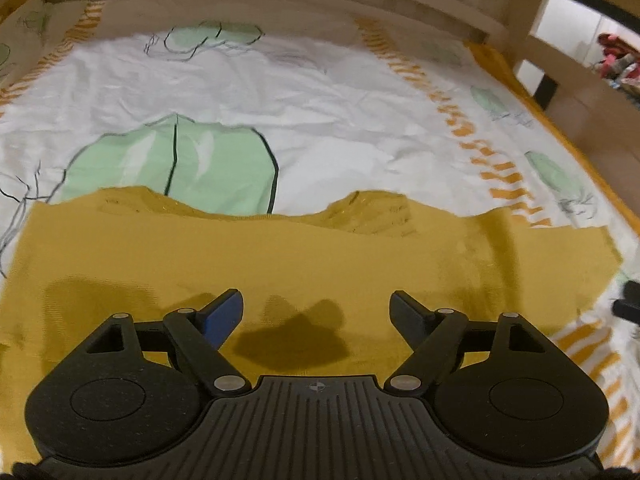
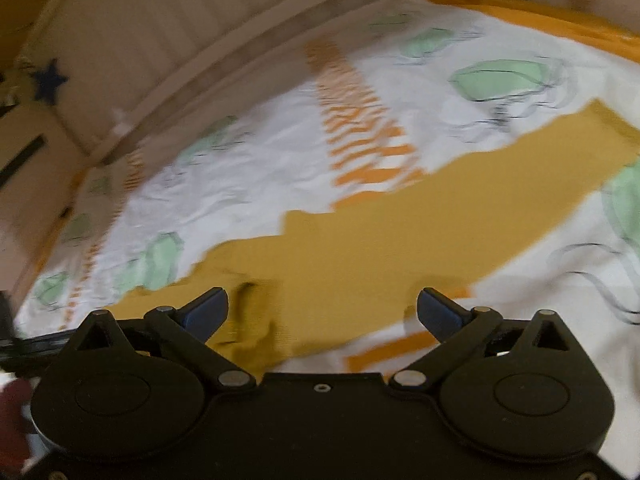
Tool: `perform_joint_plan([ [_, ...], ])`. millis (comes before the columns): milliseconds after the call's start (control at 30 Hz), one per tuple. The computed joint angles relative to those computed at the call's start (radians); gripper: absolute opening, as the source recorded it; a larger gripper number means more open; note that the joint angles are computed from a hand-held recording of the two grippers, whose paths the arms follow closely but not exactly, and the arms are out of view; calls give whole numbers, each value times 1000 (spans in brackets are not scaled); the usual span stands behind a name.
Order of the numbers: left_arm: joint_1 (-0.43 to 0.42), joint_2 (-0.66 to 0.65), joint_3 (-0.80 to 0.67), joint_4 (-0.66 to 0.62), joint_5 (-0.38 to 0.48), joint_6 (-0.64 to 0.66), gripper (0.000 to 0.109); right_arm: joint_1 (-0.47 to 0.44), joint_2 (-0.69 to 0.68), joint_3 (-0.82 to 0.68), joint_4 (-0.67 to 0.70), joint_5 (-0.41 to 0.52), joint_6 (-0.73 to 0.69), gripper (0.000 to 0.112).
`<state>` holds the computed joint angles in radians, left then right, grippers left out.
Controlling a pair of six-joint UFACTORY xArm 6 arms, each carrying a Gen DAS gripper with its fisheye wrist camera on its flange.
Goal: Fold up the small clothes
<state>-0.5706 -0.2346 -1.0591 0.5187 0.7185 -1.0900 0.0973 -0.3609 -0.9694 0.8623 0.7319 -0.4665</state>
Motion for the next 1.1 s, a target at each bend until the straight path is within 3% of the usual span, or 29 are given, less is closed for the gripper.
perform_joint_plan([
  [133, 13, 42, -8, -73, 42, 15, 80, 41, 42, -32, 107, 33, -77, 102],
  [333, 4, 35, 12, -43, 42, 27, 80, 109, 130, -87, 219, 49, -137, 102],
  [467, 7, 34, 21, -41, 22, 18, 80, 127, 195, -126, 296, 86, -123, 102],
  [667, 3, 47, 13, -18, 22, -2, 81, 150, 310, -207, 306, 113, -20, 102],
  [767, 1, 46, 14, -13, 24, -2, 81, 132, 336, -222, 497, 164, -113, 102],
  [833, 3, 43, 19, -14, 17, -2, 81, 120, 317, -205, 645, 158, -200, 102],
  [900, 5, 39, 24, -13, 11, -1, 81, 106, 290, -194, 698, 135, -249, 102],
  [1000, 4, 37, 29, -4, 6, -5, 81, 82, 244, -182, 617, 64, -252, 102],
  [1100, 0, 34, 32, 12, 5, -22, 81, 55, 197, -163, 386, -53, -172, 102],
])
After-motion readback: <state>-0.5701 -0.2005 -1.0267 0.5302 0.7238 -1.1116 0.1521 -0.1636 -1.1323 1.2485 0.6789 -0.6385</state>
